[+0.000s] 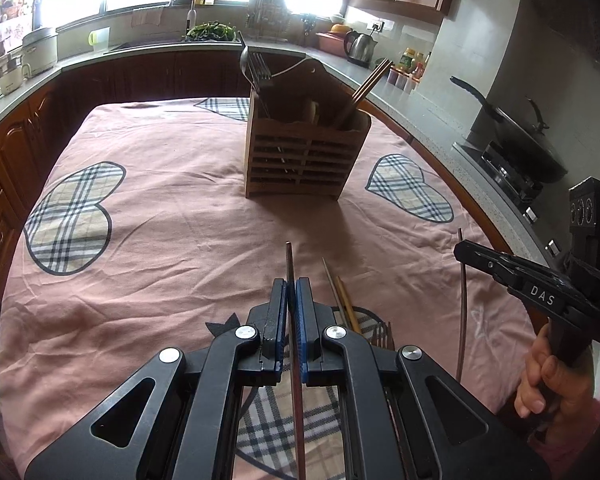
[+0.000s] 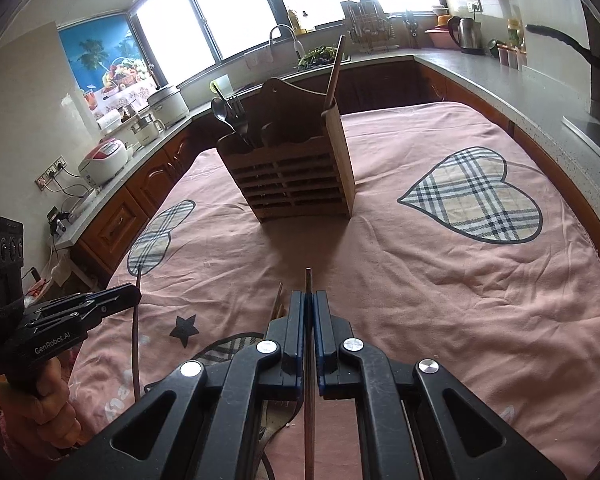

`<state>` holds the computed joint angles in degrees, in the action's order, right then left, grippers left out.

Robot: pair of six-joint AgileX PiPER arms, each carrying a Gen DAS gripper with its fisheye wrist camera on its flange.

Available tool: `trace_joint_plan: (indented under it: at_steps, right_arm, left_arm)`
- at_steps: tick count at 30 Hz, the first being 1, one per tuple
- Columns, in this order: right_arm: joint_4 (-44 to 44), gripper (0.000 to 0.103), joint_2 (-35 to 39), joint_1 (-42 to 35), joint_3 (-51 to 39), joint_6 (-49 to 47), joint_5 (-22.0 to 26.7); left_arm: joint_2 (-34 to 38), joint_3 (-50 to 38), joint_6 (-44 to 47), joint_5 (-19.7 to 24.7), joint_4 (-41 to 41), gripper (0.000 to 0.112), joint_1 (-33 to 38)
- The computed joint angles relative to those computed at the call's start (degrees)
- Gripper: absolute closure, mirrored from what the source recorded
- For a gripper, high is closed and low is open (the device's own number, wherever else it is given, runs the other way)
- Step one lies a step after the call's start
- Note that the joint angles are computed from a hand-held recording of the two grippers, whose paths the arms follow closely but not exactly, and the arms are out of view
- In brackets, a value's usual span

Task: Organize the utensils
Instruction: 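Lift both held chopsticks and carry them over the wooden holder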

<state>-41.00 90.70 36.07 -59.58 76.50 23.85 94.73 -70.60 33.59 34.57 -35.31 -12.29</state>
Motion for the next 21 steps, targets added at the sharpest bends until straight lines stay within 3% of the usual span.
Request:
trace_joint_plan:
  at_steps: [21]
  right_arm:
    - [-10.63, 0.099, -5.65, 5.93, -1.69, 7.93, 7.11]
  left_arm:
    - [-10.59, 5.74, 10.34, 1.15, -11.88, 0.109, 6.42]
